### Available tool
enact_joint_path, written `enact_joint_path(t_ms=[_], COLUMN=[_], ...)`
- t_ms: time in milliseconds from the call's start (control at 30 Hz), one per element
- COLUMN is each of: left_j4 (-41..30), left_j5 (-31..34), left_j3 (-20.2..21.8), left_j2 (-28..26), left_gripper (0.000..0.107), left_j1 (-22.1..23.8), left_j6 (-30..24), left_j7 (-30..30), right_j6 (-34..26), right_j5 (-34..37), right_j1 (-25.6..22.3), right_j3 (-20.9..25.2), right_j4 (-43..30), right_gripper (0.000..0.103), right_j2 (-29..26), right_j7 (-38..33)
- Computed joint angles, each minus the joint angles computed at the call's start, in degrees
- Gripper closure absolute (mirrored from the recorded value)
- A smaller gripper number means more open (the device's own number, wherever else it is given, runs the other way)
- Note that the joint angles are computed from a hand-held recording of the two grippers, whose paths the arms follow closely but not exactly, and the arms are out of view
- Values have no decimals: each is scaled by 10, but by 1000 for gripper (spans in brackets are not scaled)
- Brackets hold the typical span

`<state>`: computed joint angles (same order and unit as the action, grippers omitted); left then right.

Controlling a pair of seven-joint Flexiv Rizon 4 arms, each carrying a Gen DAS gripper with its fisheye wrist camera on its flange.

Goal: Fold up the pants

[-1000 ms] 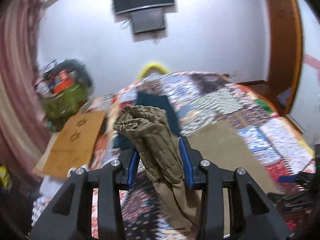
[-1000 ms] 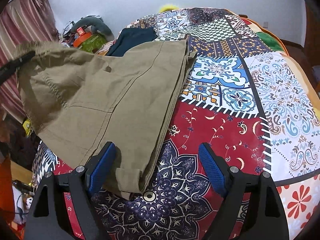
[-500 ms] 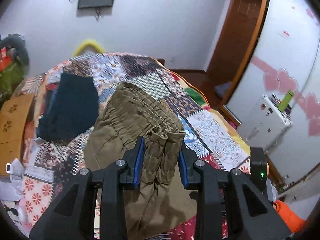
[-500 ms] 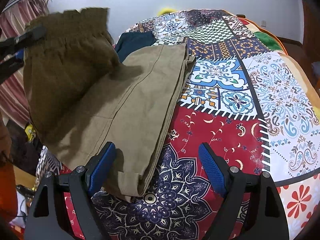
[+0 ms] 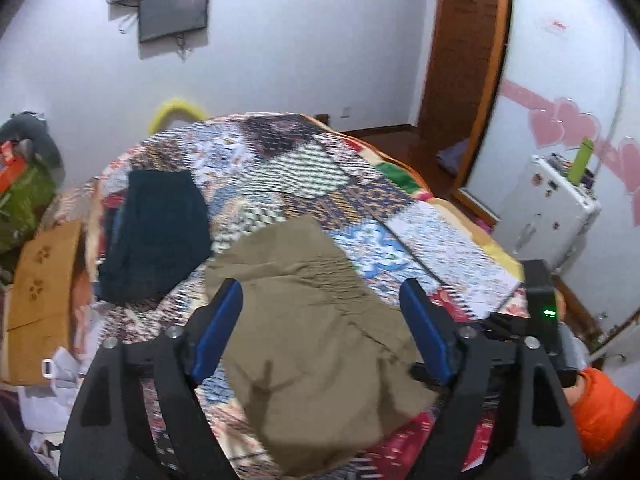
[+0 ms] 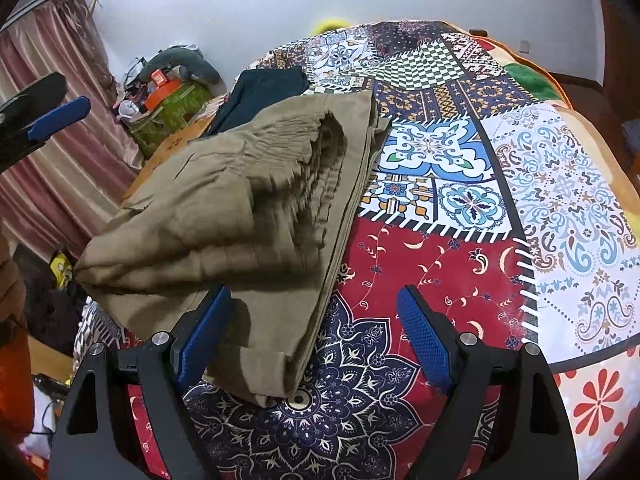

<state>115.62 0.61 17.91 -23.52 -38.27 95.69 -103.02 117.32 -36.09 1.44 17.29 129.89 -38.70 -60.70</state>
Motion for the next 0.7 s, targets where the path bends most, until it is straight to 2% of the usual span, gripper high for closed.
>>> enact_joint_path(t_ms=[67, 133, 267, 300, 500, 633, 700], left_j4=[-13, -26, -86, -94, -167, -234, -280], left_j5=[5, 11, 20, 21, -1, 14, 24], left_j3=[28, 33, 88, 82, -29, -61, -63], left_j2=[-9, -18, -61, -67, -121, -169, -198], left_gripper=[19, 15, 14, 14, 14, 14, 14], left_j1=[-8, 6, 4, 17, 152, 183, 183], left_j6=[-13, -24, -83, -90, -144, -218, -291], left_j7=[-1, 3, -36, -40, -15, 9, 13], right_j6=[4, 5, 2, -1, -10, -1, 8], right_j5=[6, 7, 5, 1, 27, 57, 68], right_j1=[4, 3, -1, -4, 24, 35, 34], right_j3=[-3, -3, -1, 1, -21, -27, -26], right_j4=[2, 3, 4, 4, 14, 16, 15], right_gripper=[20, 20, 20, 20, 20, 20, 20], right_j2=[2, 3, 5, 5, 21, 26, 26], right_j7=[0, 2, 10, 12, -6, -12, -9])
